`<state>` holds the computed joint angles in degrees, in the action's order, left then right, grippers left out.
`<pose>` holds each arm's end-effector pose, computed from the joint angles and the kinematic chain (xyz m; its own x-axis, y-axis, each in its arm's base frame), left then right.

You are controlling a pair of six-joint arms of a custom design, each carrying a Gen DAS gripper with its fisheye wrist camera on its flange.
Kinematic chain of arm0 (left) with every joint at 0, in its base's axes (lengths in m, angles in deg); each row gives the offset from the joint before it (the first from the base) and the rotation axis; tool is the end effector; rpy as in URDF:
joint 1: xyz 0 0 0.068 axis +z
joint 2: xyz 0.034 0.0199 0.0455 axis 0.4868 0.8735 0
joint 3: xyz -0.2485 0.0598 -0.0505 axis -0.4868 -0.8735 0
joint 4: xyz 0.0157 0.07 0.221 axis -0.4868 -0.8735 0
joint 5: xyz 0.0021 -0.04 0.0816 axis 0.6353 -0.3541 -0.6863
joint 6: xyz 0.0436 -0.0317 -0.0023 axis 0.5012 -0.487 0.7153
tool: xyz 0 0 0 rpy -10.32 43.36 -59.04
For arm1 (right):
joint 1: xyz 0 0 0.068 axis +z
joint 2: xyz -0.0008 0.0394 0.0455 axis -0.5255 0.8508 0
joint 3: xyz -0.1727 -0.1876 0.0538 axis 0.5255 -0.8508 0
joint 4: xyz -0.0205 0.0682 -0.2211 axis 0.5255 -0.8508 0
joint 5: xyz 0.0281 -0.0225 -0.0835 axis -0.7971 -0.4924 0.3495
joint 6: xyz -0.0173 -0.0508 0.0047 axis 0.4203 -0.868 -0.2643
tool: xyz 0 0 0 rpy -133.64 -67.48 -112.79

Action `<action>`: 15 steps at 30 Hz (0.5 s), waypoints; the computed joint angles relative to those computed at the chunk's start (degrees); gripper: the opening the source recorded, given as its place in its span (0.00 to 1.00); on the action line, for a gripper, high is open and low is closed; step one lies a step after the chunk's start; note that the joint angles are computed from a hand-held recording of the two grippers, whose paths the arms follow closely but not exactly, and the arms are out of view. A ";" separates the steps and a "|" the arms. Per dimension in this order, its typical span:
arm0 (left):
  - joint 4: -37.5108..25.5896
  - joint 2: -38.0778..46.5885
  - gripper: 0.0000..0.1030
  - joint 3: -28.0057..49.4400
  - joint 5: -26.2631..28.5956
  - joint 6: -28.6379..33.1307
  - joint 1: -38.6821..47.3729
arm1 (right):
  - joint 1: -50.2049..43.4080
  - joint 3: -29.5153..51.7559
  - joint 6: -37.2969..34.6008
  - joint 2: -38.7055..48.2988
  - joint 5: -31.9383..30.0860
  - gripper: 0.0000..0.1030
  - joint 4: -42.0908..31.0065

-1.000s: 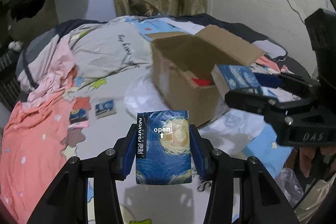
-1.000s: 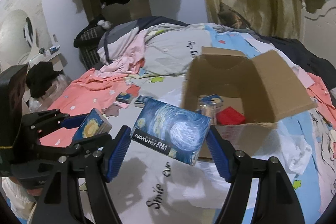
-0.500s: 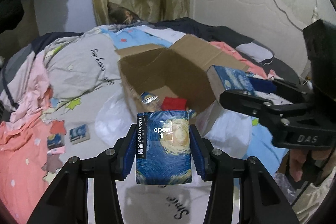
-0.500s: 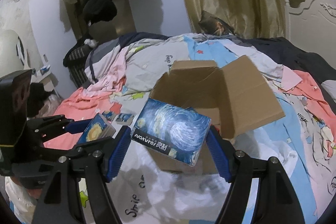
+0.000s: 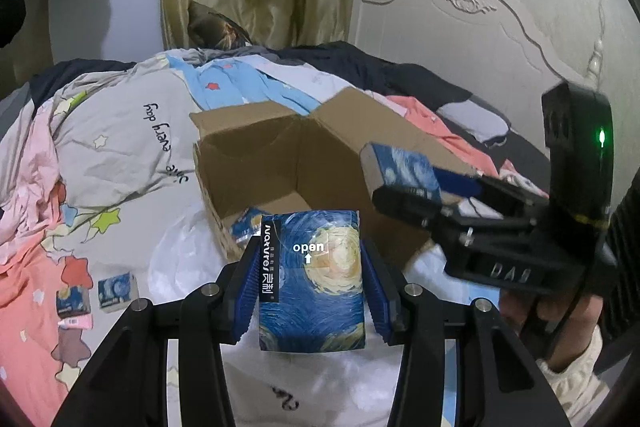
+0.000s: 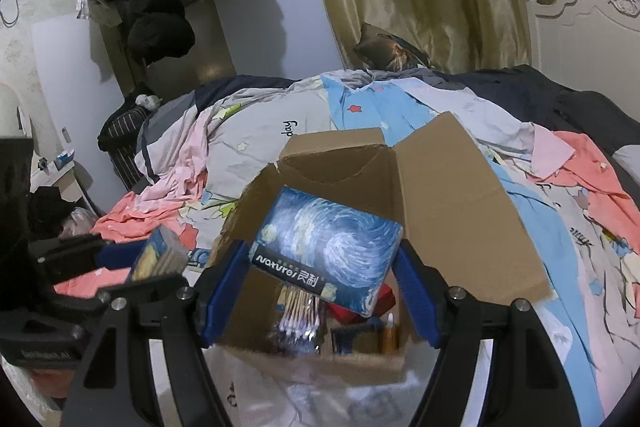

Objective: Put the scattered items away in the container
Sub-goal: 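Open the right gripper to drop its pack while the left gripper releases its pack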

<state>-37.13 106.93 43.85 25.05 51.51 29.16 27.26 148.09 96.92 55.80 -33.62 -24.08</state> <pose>0.2924 -0.0205 0.3991 -0.5257 0.4053 -0.7479 0.6996 0.7062 -0.1091 0.1339 0.1782 0.3060 -0.5357 0.1580 -0.8295 -0.0469 0.9753 0.2160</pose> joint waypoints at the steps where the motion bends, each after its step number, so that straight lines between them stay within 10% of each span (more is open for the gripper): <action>1: 0.06 1.01 0.47 0.77 0.44 -0.03 -0.12 | -0.75 -0.49 -0.73 0.17 -0.31 0.67 1.19; 15: -2.53 12.91 0.47 10.96 1.97 -3.21 -3.46 | -9.65 -7.87 -8.14 -1.95 -7.90 0.69 10.66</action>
<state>-39.66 119.84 54.81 27.02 48.30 25.69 17.61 140.22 88.78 53.85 -41.52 -13.42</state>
